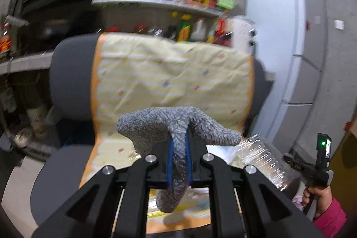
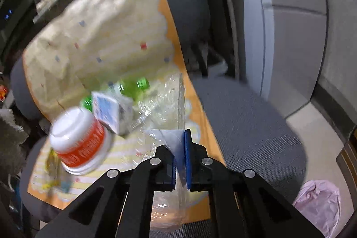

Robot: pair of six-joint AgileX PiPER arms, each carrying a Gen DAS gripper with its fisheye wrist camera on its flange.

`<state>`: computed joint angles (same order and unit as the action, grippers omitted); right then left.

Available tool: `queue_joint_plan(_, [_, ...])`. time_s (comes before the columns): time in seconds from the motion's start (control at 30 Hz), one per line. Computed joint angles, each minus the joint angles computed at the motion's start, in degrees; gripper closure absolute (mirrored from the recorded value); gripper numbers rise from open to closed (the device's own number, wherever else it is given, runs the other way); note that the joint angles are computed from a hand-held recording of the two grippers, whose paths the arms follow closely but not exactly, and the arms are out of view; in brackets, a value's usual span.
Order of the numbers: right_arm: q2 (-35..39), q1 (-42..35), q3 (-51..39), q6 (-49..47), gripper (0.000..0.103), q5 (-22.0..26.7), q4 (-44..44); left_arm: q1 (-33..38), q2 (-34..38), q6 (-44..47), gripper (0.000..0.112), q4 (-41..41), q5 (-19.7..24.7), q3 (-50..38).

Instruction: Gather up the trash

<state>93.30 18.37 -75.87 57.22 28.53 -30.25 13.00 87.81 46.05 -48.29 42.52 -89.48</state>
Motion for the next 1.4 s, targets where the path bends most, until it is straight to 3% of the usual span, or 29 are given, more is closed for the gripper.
queue_joint_plan(0.13, [-8.75,1.7,5.48,9.52,0.098,2.33,-10.87,-4.11,-1.66,0.58,0.105,-1.26,1.19,-0.97])
queue_joint_plan(0.33, [-20.91,-0.2,13.81,10.0,0.098,3.8,-10.77,-14.61,-2.88,1.69,0.105,-2.15,1.34,3.05])
queue_joint_plan(0.57, [-37.18,2.0,24.9,15.78,0.098,18.55,-16.03,-27.58,-0.02,4.95,0.105,-5.74,0.26,7.66])
queue_joint_plan(0.73, [-44.77,4.78,32.17,22.13,0.098,29.94,-19.49,-34.76,3.77,4.86,0.105,-4.87,-0.12,7.17])
queue_joint_plan(0.8, [-46.72,4.47,35.06,23.61,0.098,31.81,-19.96,-36.37,5.49,3.97,0.105,-3.85,0.03,5.97])
queue_joint_plan(0.9, [-47.41,0.81,39.82,24.87,0.098,29.62,-21.02,-37.78,5.8,3.5,0.105,-2.68,-0.21,6.7])
queue_joint_plan(0.97, [-46.86,-2.52,43.25,26.39,0.097,25.37,-23.3,-38.31,6.17,2.53,0.105,-1.32,-0.34,6.4])
queue_joint_plan(1.07, [-43.57,-7.48,46.28,27.96,0.085,19.54,-25.14,-39.07,6.1,0.65,0.105,0.63,-0.82,6.21])
queue_joint_plan(1.13, [-44.23,-12.29,47.71,25.48,0.067,13.66,-22.11,-39.45,6.12,-0.39,0.105,1.79,-0.85,5.82])
queue_joint_plan(1.17, [-45.1,-13.71,48.01,24.28,0.067,12.31,-20.74,-39.69,6.19,-0.66,0.105,2.2,-1.04,5.75])
queue_joint_plan(1.4, [-50.68,-9.14,44.28,21.58,0.067,18.97,-20.01,-42.32,6.59,0.04,0.105,2.25,-0.36,5.86])
